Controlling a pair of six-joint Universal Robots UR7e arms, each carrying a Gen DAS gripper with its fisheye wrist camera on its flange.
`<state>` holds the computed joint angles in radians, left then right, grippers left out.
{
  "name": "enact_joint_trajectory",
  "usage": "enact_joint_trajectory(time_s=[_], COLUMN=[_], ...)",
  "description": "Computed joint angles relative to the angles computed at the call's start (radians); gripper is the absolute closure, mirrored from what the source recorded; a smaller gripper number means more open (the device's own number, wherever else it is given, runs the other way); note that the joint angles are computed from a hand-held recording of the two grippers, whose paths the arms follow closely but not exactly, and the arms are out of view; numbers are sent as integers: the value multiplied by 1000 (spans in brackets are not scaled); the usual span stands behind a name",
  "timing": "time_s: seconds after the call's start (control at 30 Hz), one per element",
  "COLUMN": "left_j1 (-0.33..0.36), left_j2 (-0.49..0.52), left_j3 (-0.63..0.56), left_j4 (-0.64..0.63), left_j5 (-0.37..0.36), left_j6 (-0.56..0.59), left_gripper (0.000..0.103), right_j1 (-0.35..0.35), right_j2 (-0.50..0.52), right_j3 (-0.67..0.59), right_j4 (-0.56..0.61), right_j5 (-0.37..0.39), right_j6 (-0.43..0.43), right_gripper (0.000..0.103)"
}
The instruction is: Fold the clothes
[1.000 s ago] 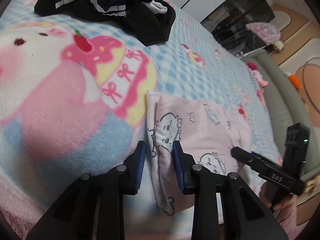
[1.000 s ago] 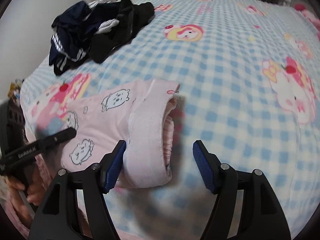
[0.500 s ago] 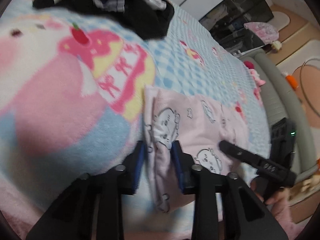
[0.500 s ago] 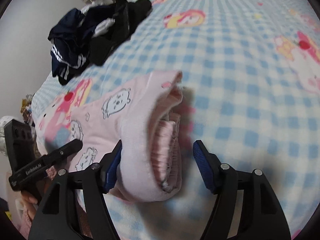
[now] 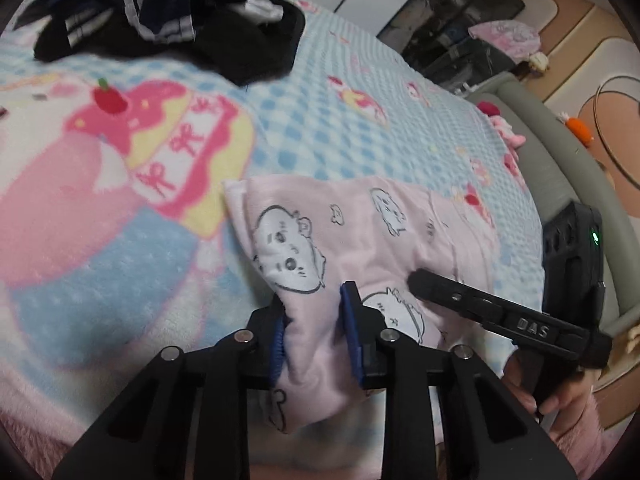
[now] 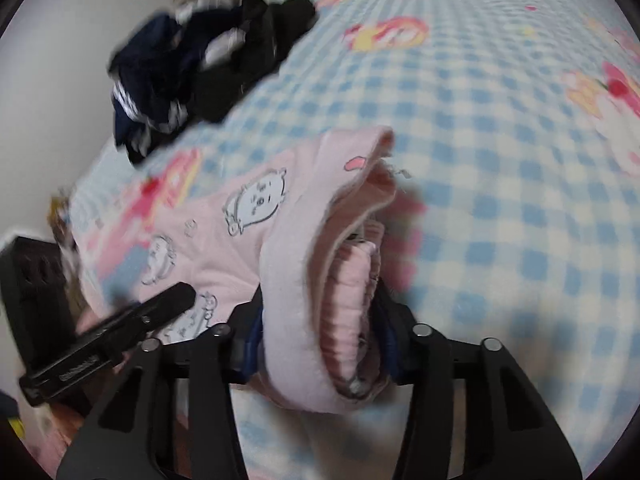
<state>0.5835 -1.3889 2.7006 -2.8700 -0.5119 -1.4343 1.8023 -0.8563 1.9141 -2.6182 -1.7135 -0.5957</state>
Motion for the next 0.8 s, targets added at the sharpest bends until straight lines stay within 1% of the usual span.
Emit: enact_joint_trajectory(time_s=[0.07, 0.1, 0.13, 0.17, 0.2, 0.27, 0.33, 0.43, 0.57, 0.73, 0.8], left_j1=[-42, -51, -59, -60, -55, -36, -4, 43, 85, 115, 123], left_j2=[-30, -30, -24, -11, 12, 68, 135, 249, 430, 629, 694], left_j3=[-33, -60, -90, -121, -149, -207, -288, -439, -674, -929, -1019], left_j4=[132, 188, 233, 249, 224, 133, 83, 61, 59, 44, 50], left_j5=[15, 20, 25, 25, 22, 7, -15, -56, -94, -148, -165], left_j6=[-45, -50, -45, -19, 28, 149, 270, 428, 611, 747, 778], left_gripper=[78, 78, 78, 78, 78, 78, 78, 78, 78, 78, 78], right_j1=[4, 4, 1, -3, -8, -19, -32, -51, -101, -160, -181], right_j2=[-43, -64, -88, -109, -124, -154, -176, -202, -239, -246, -237], right_j3=[26, 33, 35, 34, 27, 1, -28, -77, -158, -300, -358], right_j4=[-18, -18, -11, -4, 7, 32, 48, 61, 76, 112, 128], right_j5=[8, 13, 24, 34, 41, 46, 44, 6, -14, -36, -43], right_j6=[-28, -38, -40, -39, -31, -17, -21, -43, -49, -51, -49], right_gripper=[61, 61, 61, 61, 61, 61, 61, 61, 61, 61, 60])
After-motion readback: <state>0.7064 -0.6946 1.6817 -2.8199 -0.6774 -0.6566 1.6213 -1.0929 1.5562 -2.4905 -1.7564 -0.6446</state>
